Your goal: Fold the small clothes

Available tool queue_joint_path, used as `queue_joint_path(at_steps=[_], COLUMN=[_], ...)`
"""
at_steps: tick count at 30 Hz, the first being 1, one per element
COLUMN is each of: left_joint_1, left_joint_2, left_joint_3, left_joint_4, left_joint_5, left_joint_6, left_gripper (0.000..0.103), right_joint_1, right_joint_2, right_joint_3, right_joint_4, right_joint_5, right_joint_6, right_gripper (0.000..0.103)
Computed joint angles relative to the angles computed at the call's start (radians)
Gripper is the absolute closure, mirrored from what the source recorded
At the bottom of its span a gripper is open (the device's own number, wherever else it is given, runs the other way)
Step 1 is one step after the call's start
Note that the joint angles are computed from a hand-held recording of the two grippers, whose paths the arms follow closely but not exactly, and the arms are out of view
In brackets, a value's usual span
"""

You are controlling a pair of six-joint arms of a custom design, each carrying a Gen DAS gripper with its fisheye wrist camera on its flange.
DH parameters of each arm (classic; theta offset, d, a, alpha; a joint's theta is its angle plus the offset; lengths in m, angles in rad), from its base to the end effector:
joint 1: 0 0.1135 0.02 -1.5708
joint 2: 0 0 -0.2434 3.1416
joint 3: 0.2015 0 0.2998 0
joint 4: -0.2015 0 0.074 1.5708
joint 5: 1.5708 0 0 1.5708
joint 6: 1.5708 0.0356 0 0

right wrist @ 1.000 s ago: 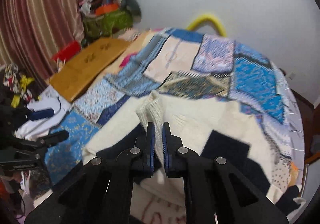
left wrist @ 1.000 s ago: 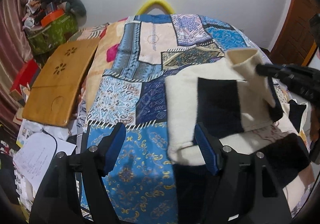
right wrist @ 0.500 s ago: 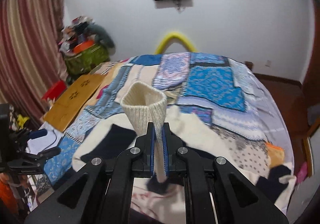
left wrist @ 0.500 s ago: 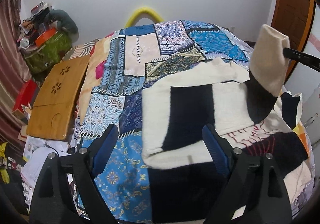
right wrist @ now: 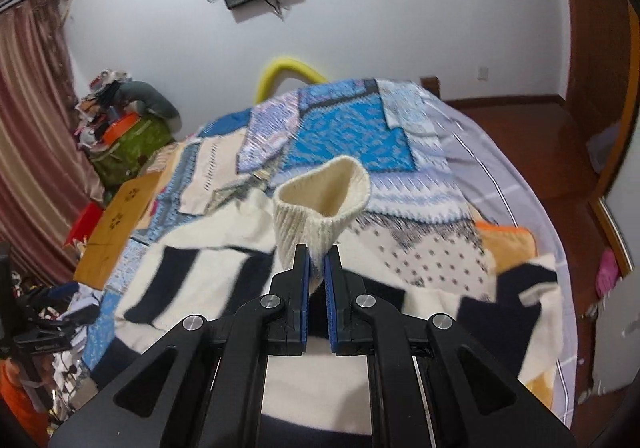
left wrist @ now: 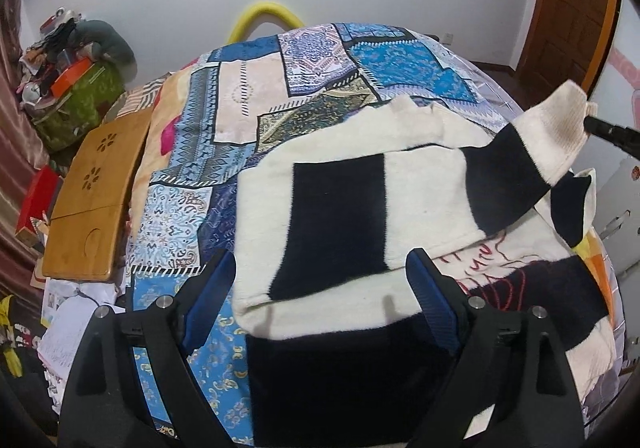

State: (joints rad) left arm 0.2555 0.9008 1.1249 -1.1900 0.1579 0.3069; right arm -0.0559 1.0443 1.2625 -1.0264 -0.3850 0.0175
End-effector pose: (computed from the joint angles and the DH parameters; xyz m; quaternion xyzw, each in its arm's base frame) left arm 0.1988 0.0461 0.3383 0.0479 0.9507 0.0101 0.3062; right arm 0.2457 -0.0004 0.3687 -0.0377 0.9130 0.1705 0.3686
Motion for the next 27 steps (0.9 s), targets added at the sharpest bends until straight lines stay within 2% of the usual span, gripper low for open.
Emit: queue_joint_path(at_steps=[14, 23, 26, 27], left_joint_1=[-0.005, 0.033, 0.053, 0.06], left_joint_2=[0.012, 0.026, 0.049, 0.058], left_joint_3=[-0.024, -0.013, 0.017, 0.029], left_joint_4=[0.0, 0.017, 0.026, 0.029], left_joint_5=[-0.013, -0.027, -0.02, -0.015], left_joint_6=[-0.018, -0.001, -0.003, -0.005], left_gripper=[0.016, 0.016, 0.016, 0.016], right_joint_1=[-0.166, -0.278, -0.327, -0.337], right_joint_2=[-0.031, -0.072, -0.067, -0.066], right_joint_3=[-0.159, -0.185, -0.161, -0.154], right_joint_4=[-0.05, -0.089, -0.1, -0.099], right_joint_5=[-0.006, -0.019, -0.02, -0.016], right_joint_6=[-0.08, -0.137, -0.171, -0.175], right_gripper=[0.096, 0.096, 0.083, 0.076])
